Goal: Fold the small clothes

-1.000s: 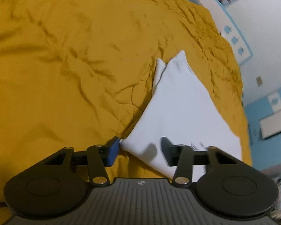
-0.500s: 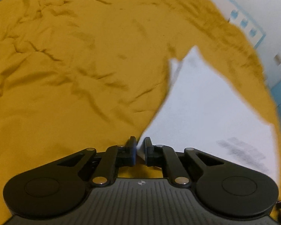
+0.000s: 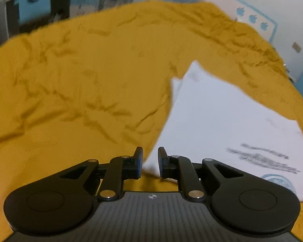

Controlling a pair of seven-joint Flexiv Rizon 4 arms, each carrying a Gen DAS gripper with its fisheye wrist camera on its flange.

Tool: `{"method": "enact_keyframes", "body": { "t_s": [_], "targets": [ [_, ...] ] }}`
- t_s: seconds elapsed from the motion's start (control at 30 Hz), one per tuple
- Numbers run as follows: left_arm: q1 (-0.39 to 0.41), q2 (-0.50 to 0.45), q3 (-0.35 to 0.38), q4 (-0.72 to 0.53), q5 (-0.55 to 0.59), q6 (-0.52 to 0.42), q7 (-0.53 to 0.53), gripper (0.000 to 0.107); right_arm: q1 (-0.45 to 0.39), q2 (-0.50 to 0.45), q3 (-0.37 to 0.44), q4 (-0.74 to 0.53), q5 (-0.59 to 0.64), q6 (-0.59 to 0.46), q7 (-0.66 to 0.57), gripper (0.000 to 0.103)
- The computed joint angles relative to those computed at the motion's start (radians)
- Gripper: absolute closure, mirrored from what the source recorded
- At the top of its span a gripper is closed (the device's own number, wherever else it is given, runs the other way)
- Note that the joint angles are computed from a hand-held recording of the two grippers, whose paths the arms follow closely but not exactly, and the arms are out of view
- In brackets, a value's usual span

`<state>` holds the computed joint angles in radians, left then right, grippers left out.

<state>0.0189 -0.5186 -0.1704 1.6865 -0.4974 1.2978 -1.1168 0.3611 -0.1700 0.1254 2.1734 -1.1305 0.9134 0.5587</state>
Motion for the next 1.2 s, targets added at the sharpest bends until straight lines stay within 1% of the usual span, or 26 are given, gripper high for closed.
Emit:
{"method": "enact_keyframes", "body": {
  "t_s": [0.07,0.17,0.23,0.27,0.3,0.4,0.47,0.57,0.6,0.67,0.73,0.8,0.9,0.97,1.0,1.07,1.1,1.13,1.2],
  "targets": [
    [0.029,0.018,-0.075,0.021,-0.044,0.018,0.073,0.085,0.014,-0.003,0.006,-0.028,-0.019,-0.018,-0.061,0.084],
    [0.037,0.025,-0.152,0.02,-0.107,-0.015,0.178,0.083,0.036,-0.032,0.002,-0.089,-0.075,-0.01,-0.123,0.078],
    [0.002,0.01,-0.154,-0.003,-0.115,-0.037,0.213,0.083,0.053,-0.077,-0.009,-0.153,-0.117,0.013,-0.182,0.071],
    [-0.021,-0.001,-0.145,-0.016,-0.109,-0.04,0.22,0.083,0.063,-0.103,-0.015,-0.188,-0.131,0.024,-0.219,0.07],
    [-0.039,-0.011,-0.14,-0.024,-0.104,-0.04,0.229,0.083,0.074,-0.128,-0.021,-0.219,-0.136,0.029,-0.259,0.069],
    [-0.06,-0.045,-0.169,-0.041,-0.118,-0.034,0.292,0.083,0.11,-0.217,-0.047,-0.326,-0.123,0.043,-0.381,0.069],
    [-0.078,-0.067,-0.167,-0.047,-0.105,-0.026,0.324,0.083,0.134,-0.255,-0.068,-0.362,-0.113,0.045,-0.415,0.069],
    [-0.107,-0.086,-0.134,-0.047,-0.073,-0.046,0.311,0.083,0.159,-0.29,-0.09,-0.379,-0.088,0.041,-0.417,0.069],
    [-0.104,-0.09,-0.136,-0.038,-0.073,-0.049,0.313,0.083,0.165,-0.305,-0.094,-0.382,-0.071,0.039,-0.415,0.069],
    [-0.09,-0.087,-0.156,0.002,-0.085,-0.019,0.34,0.083,0.173,-0.316,-0.098,-0.366,-0.034,0.047,-0.397,0.069],
    [-0.074,-0.071,-0.175,0.047,-0.099,-0.004,0.36,0.084,0.187,-0.315,-0.114,-0.333,-0.06,0.079,-0.327,0.069],
    [-0.025,-0.064,-0.252,0.104,-0.151,0.066,0.439,0.084,0.197,-0.307,-0.124,-0.306,-0.109,0.087,-0.304,0.069],
    [0.009,-0.051,-0.298,0.118,-0.201,0.072,0.462,0.083,0.181,-0.294,-0.119,-0.296,-0.117,0.11,-0.289,0.069],
    [0.044,-0.037,-0.347,0.13,-0.255,0.09,0.504,0.083,0.169,-0.279,-0.117,-0.282,-0.124,0.136,-0.263,0.069],
    [0.049,-0.034,-0.357,0.127,-0.273,0.098,0.52,0.083,0.163,-0.265,-0.117,-0.27,-0.137,0.15,-0.246,0.069],
    [0.043,-0.035,-0.359,0.103,-0.292,0.103,0.536,0.083,0.154,-0.237,-0.117,-0.249,-0.173,0.163,-0.209,0.066],
    [0.034,-0.038,-0.351,0.086,-0.295,0.098,0.536,0.083,0.145,-0.222,-0.117,-0.238,-0.195,0.165,-0.192,0.062],
    [0.023,-0.043,-0.338,0.066,-0.294,0.089,0.53,0.083,0.136,-0.205,-0.114,-0.226,-0.209,0.16,-0.178,0.06],
    [0.002,-0.056,-0.318,0.031,-0.294,0.083,0.522,0.079,0.111,-0.174,-0.109,-0.206,-0.238,0.148,-0.138,0.056]
  ]
}}
